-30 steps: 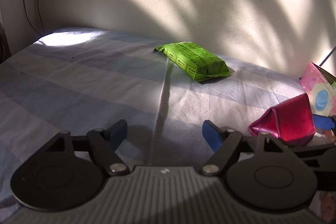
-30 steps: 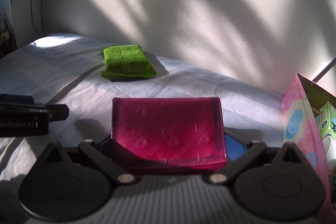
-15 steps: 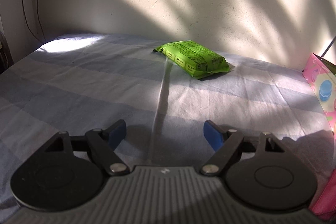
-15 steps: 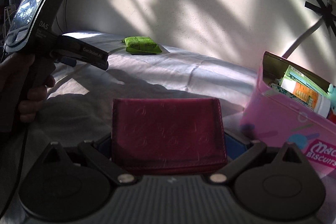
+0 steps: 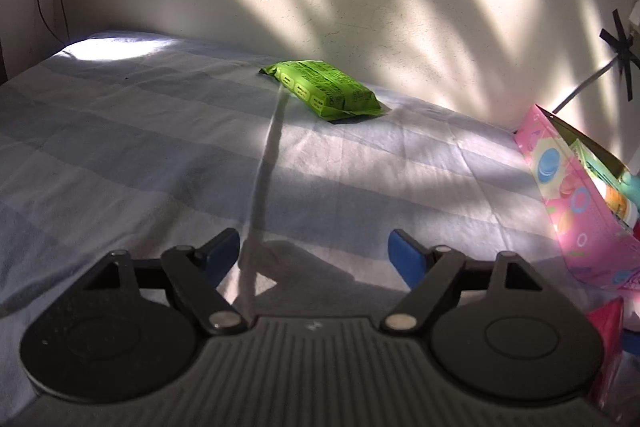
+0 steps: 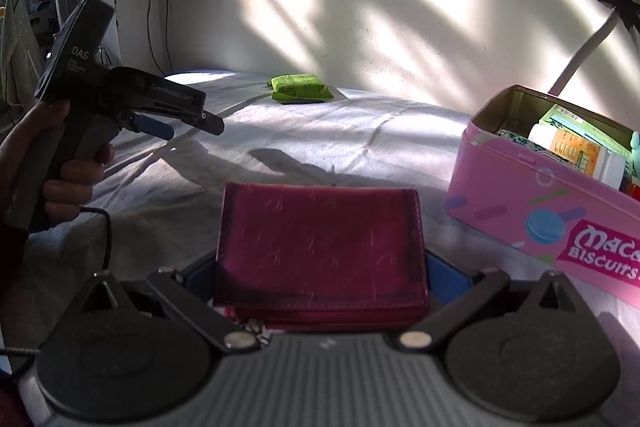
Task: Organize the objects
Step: 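Carry the pink wallet into the tin and open the right gripper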
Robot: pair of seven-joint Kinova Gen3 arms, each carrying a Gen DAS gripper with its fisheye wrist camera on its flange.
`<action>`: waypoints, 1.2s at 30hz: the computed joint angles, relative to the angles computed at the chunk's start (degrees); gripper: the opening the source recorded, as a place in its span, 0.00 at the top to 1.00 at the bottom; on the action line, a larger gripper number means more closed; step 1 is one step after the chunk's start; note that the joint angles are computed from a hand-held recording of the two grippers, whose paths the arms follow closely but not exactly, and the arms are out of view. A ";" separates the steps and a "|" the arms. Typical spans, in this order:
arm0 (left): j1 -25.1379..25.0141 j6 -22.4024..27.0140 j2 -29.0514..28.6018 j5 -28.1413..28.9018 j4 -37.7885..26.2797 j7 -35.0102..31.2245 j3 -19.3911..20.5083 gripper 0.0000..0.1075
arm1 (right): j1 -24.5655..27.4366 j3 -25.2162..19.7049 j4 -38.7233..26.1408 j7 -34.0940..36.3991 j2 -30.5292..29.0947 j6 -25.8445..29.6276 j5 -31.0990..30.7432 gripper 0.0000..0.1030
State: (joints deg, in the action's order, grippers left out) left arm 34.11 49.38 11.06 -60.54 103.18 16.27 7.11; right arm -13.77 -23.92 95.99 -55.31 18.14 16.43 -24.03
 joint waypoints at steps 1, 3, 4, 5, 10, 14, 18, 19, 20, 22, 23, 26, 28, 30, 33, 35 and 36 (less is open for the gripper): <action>1.08 -0.76 -1.02 -1.35 1.15 1.31 0.52 0.23 | 2.65 -2.30 -0.18 1.74 0.34 0.47 -1.64 0.00; 2.14 -3.43 -2.99 -4.28 3.38 3.64 1.69 0.23 | 7.96 -7.32 -0.81 3.51 1.30 1.69 -3.24 0.00; 2.33 -4.72 -3.76 -5.71 4.19 4.56 2.30 0.23 | 10.60 -9.97 -1.35 3.90 2.03 2.62 -3.17 0.00; 3.09 -6.08 -4.36 -7.04 4.75 5.24 2.35 0.23 | 13.11 -12.63 -1.68 4.02 2.78 3.31 -2.76 0.00; -0.05 -17.17 -6.69 -11.56 7.20 5.95 6.05 0.23 | 19.10 -19.70 0.33 6.98 3.89 1.69 -2.44 0.00; 0.24 -23.47 -7.34 -13.41 7.80 4.85 6.09 0.23 | 20.93 -20.86 1.52 13.87 3.97 1.24 -9.37 0.00; 0.79 -24.74 -6.61 -9.00 6.20 -1.14 6.73 0.24 | 23.97 -23.36 2.45 21.15 4.58 0.79 -16.77 0.00; 1.79 -25.58 -6.39 -6.75 5.70 -3.47 5.51 0.24 | 23.75 -22.90 2.51 22.35 4.49 1.00 -18.06 0.00; 1.73 -26.67 -6.21 -4.61 5.33 -5.80 5.22 0.25 | 23.48 -22.42 2.61 23.27 4.35 1.12 -19.01 0.00; -1.26 -28.22 -5.86 -0.54 4.81 -10.46 7.81 0.27 | 23.47 -22.37 2.86 24.23 4.26 1.01 -19.37 0.00; -3.77 -27.90 -5.31 1.63 4.17 -12.79 10.46 0.29 | 23.40 -22.38 2.99 24.42 4.21 0.81 -19.20 0.00; -11.73 -27.46 -2.97 8.62 2.14 -18.97 18.13 0.43 | 20.58 -19.34 3.15 24.75 3.22 0.76 -19.36 0.00; -15.98 -26.68 -1.53 13.28 0.79 -22.77 22.03 0.51 | 18.52 -17.09 3.30 24.66 2.50 0.74 -18.89 0.00; -17.93 -26.68 -0.44 17.94 -0.28 -26.77 22.89 0.61 | 17.02 -15.45 3.61 25.74 1.86 0.50 -19.43 0.00; -16.09 -27.81 0.19 24.53 -1.71 -32.54 19.01 0.70 | 18.70 -18.53 5.95 31.34 1.50 -4.07 -23.48 0.01; -11.49 -28.26 -0.21 25.67 -3.08 -35.93 13.70 0.70 | 22.07 -23.16 7.49 36.00 1.20 -8.73 -26.98 0.01; -9.06 -28.38 -0.33 25.73 -3.89 -37.22 11.04 0.70 | 24.06 -25.81 7.95 38.33 1.17 -11.06 -29.15 0.01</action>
